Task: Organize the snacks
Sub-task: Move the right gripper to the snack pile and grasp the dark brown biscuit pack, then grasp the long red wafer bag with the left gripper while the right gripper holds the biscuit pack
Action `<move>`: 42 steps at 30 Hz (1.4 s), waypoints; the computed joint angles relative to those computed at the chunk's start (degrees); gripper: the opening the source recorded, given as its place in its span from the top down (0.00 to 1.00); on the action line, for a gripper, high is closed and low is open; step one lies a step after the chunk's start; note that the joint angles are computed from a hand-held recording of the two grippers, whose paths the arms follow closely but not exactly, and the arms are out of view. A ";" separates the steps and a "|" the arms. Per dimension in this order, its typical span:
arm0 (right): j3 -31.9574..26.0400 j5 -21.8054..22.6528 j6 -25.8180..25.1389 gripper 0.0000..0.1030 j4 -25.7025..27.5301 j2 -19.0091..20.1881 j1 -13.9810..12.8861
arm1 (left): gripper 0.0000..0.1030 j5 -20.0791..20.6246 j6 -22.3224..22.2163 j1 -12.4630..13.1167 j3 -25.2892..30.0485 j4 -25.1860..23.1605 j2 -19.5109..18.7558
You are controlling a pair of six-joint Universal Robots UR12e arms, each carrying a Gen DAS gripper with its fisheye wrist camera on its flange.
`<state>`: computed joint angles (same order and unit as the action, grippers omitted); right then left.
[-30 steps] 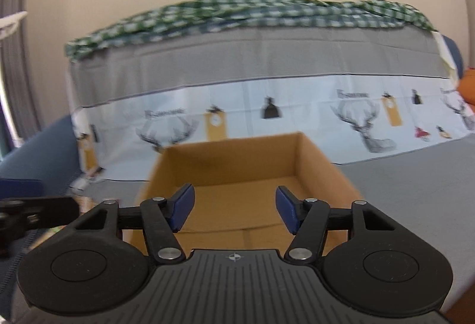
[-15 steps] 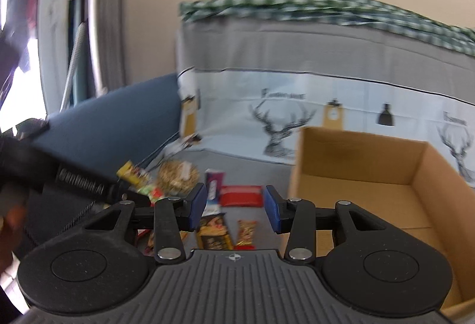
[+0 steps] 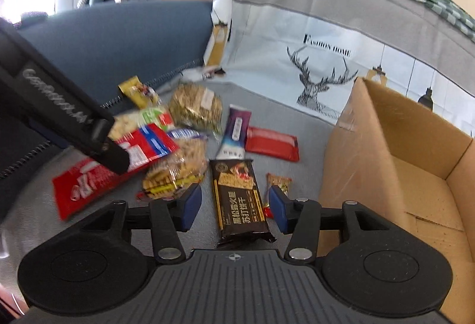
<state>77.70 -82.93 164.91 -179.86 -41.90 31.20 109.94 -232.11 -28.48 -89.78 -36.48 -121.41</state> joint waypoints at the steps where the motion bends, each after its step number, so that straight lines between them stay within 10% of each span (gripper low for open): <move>1: -0.58 -0.75 -0.23 0.45 0.96 0.32 0.15 | 0.16 -0.16 0.31 0.02 0.12 -0.44 -0.07; 11: -5.69 -6.94 -1.11 0.44 9.84 3.10 1.10 | 0.11 -2.13 1.47 0.26 1.08 -1.85 -1.03; 19: -5.34 -3.00 -0.02 0.62 10.06 2.87 0.40 | 0.11 -2.86 1.34 0.39 1.26 -2.31 -1.38; 42: 3.39 8.13 2.48 0.63 13.80 -4.57 -2.09 | 0.11 -4.71 -0.75 0.92 0.84 -2.60 -1.38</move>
<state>81.09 -74.80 167.38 -166.06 -46.47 29.11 105.23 -232.86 -27.57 -88.93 -39.08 -122.79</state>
